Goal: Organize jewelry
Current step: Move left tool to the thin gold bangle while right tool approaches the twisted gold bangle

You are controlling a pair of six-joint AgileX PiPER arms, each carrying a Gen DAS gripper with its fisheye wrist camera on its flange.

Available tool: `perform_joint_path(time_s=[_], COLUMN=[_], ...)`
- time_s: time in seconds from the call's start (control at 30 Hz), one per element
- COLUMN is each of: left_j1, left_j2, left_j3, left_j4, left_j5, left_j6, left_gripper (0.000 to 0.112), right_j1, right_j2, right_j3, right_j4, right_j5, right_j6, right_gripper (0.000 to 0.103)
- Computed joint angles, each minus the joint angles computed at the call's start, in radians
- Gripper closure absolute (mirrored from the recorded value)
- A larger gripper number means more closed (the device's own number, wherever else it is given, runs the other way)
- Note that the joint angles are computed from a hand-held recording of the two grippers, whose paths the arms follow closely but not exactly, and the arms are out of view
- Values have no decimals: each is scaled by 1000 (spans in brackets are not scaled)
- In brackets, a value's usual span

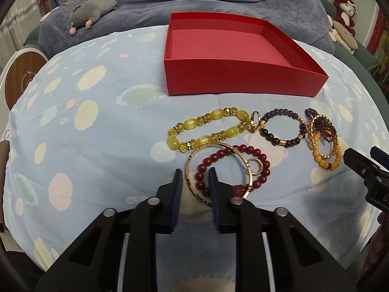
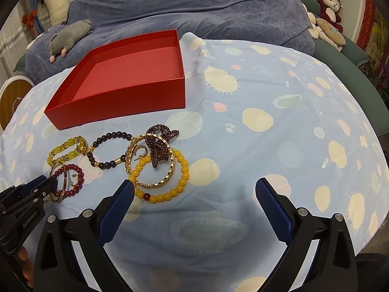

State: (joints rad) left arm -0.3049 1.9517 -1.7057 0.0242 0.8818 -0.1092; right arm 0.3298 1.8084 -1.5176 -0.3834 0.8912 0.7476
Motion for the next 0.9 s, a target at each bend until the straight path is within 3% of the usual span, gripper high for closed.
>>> perform_joint_path(time_s=[0.13, 0.17, 0.43, 0.67, 0.9], left_j1=[11, 14, 28, 42, 56], left_j2=[-12, -17, -40, -39, -15], left_j3=[7, 11, 12, -17, -49], left_j4=[-39, -44, -82, -103, -117], left_j5=[-5, -9, -16, -22, -5], left_j6=[29, 24, 47, 64, 68], left_gripper=[102, 110, 110, 112, 112], right_j1=[2, 2, 7, -17, -1], right_j2=[-4, -5, 0, 68, 139], right_j3=[6, 7, -3, -103, -193], right_j4=[-1, 0, 2, 44, 64], right_j5=[-1, -2, -3, 13, 30], right_j6=[3, 3, -16, -80, -127], right_gripper=[7, 7, 10, 22, 23])
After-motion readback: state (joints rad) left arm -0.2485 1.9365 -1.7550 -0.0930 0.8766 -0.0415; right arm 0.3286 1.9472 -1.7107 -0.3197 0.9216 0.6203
